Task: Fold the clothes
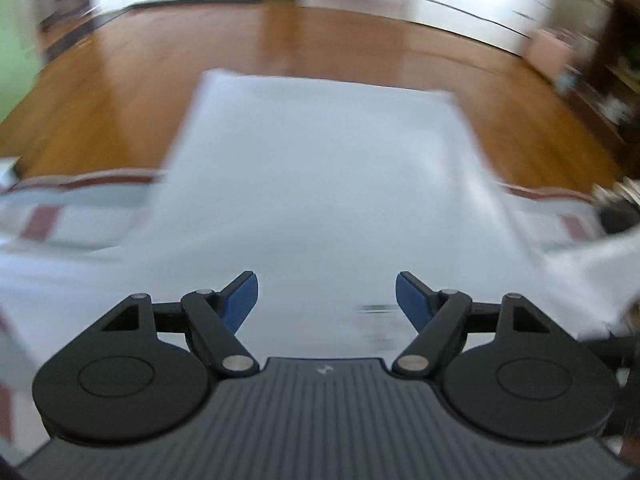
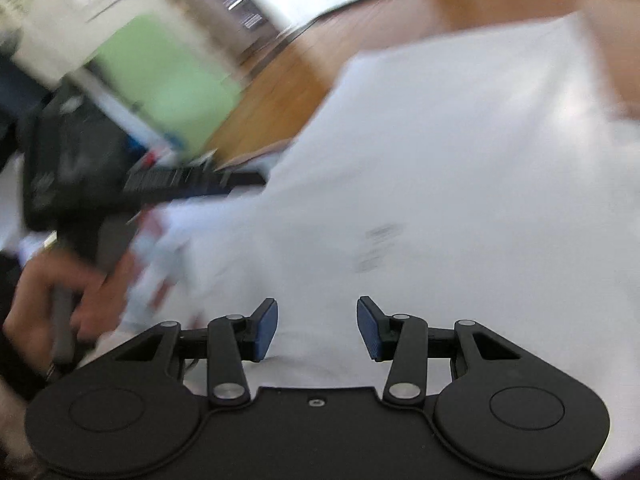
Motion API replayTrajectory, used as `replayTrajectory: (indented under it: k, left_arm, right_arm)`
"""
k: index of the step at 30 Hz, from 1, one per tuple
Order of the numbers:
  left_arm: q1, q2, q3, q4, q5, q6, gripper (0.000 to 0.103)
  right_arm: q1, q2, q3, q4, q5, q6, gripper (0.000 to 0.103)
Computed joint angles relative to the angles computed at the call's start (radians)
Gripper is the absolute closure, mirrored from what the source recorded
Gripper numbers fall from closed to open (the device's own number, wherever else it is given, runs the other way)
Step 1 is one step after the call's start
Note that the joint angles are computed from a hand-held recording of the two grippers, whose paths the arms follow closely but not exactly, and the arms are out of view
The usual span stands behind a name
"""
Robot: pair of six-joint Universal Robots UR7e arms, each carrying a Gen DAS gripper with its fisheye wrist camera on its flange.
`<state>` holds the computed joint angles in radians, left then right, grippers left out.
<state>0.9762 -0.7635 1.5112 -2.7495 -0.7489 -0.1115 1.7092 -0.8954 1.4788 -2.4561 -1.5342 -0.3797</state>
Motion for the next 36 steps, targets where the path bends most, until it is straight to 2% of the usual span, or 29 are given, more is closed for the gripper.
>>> replayTrajectory:
  k: [3,6,12,16,21,24,25,26,28,29,30,31,32,33,36]
  left_arm:
    - [-0.036,0.075,-0.044,-0.001,-0.042,0.035,0.027]
    - [-0.055,0.136,-0.08,0.02,-0.132,0.039,0.027]
    - [-0.103,0.244,-0.105,-0.012,-0.204,0.133,0.027]
    - [-0.115,0.27,-0.099,-0.012,-0.224,0.257,0.027]
    - [-0.107,0.285,-0.129,0.074,-0.27,0.306,0.027]
    - [-0.11,0.301,-0.15,0.106,-0.241,0.319,0.027]
    - [-0.113,0.306,-0.153,0.105,-0.226,0.323,0.027]
    - [-0.117,0.31,-0.15,0.092,-0.211,0.331,0.027]
    - [-0.121,0.312,-0.137,0.061,-0.207,0.352,0.027]
    - [-0.121,0.307,-0.128,0.058,-0.214,0.355,0.028]
    - [-0.12,0.303,-0.12,0.057,-0.218,0.355,0.034]
    - [-0.119,0.3,-0.113,0.06,-0.217,0.355,0.043]
    - [-0.119,0.298,-0.107,0.067,-0.211,0.354,0.084]
    - [-0.118,0.295,-0.101,0.063,-0.206,0.352,0.098]
    - [-0.103,0.268,-0.093,0.059,-0.239,0.281,0.102]
  right_arm:
    - [-0.02,-0.088,0.074,-0.167,-0.136,0.019,0.053]
    - [-0.05,-0.171,0.132,-0.312,-0.246,0.0,0.048]
    - [-0.095,-0.245,0.136,-0.522,-0.455,-0.031,0.047]
    - [-0.121,-0.253,0.093,-0.593,-0.505,-0.01,0.045]
    - [-0.141,-0.184,0.004,-0.696,-0.587,0.027,0.039]
    - [-0.152,-0.126,-0.082,-0.712,-0.651,0.073,0.038]
    - [-0.16,-0.112,-0.11,-0.7,-0.652,0.102,0.038]
    - [-0.169,-0.095,-0.142,-0.69,-0.638,0.091,0.037]
    - [-0.186,-0.058,-0.206,-0.682,-0.616,0.057,0.044]
    - [-0.179,-0.029,-0.237,-0.724,-0.644,-0.01,0.071]
    - [-0.172,-0.013,-0.246,-0.785,-0.66,-0.089,0.098]
    - [-0.162,-0.005,-0.236,-0.86,-0.649,-0.162,0.098]
    - [-0.152,0.004,-0.228,-0.931,-0.633,-0.233,0.098]
    - [-0.142,0.011,-0.221,-0.999,-0.615,-0.303,0.098]
    - [-0.11,0.044,-0.219,-1.18,-0.564,-0.523,0.099]
